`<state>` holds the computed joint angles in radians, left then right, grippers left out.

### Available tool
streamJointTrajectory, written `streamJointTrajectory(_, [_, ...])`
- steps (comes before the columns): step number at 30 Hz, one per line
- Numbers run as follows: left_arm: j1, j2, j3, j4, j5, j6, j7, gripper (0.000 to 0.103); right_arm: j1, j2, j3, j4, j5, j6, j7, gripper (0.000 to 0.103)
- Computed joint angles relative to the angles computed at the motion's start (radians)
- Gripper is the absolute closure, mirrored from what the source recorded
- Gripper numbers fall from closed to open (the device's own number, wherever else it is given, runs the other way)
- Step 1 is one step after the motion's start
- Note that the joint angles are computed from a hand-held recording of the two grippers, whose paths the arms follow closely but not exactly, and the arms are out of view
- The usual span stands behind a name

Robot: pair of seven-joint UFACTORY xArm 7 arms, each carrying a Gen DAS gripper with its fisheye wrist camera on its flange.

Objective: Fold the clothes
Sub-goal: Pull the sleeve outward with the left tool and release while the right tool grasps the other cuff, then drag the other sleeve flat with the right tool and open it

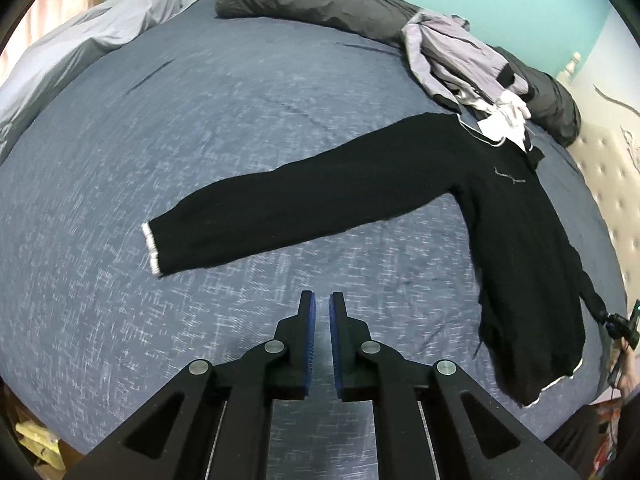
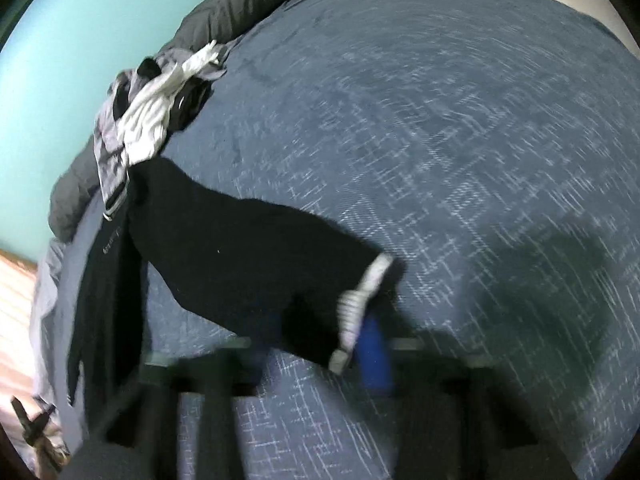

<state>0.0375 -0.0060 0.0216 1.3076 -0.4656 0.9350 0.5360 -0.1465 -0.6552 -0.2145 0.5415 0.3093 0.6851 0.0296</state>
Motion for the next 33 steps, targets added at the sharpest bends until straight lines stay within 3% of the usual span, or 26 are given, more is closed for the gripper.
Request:
streamJointTrajectory(3, [-0.007,-0.004,-0.006,0.01,-0.005,0.01,-0.002,0.095,-0.006,-0.024,-0.003,0.005,-0.007,-0.023,-0.014,0.094])
streamJointTrajectory(9, [-0.024,-0.03,-0.011,0.005,-0.034,0.045,0.01,0.095,-0.064,-0.047,-0.01,0.104,-0.083,-0.025,-0.026,0.096])
streamJointTrajectory(13, [-0.039,-0.052,-0.011,-0.008,-0.053,0.074,0.022,0.095,-0.083,0.026,-0.021,0.219,-0.121,0.047,-0.022,0.095])
streamJointTrajectory(16, [-0.05,-0.065,-0.011,-0.017,-0.063,0.099,0.032,0.095,-0.125,0.022,0.031,0.231,-0.196,0.064,0.005,0.089])
streamJointTrajectory(20, [-0.065,-0.073,-0.014,-0.027,-0.068,0.126,0.04,0.089,-0.148,-0.033,0.065,0.216,-0.261,0.065,0.047,0.061])
streamJointTrajectory(23, [-0.079,-0.076,-0.019,-0.034,-0.079,0.157,0.044,0.072,-0.076,-0.081,0.021,0.216,-0.197,0.107,0.017,0.059])
streamJointTrajectory(27, [-0.118,-0.091,-0.045,-0.068,-0.081,0.195,0.05,0.066,0.039,-0.139,0.004,0.195,-0.094,0.222,-0.036,0.049])
streamJointTrajectory(33, [-0.198,-0.096,-0.095,-0.138,-0.067,0.223,0.018,0.059,0.209,-0.14,0.09,0.15,0.016,0.337,-0.076,0.048])
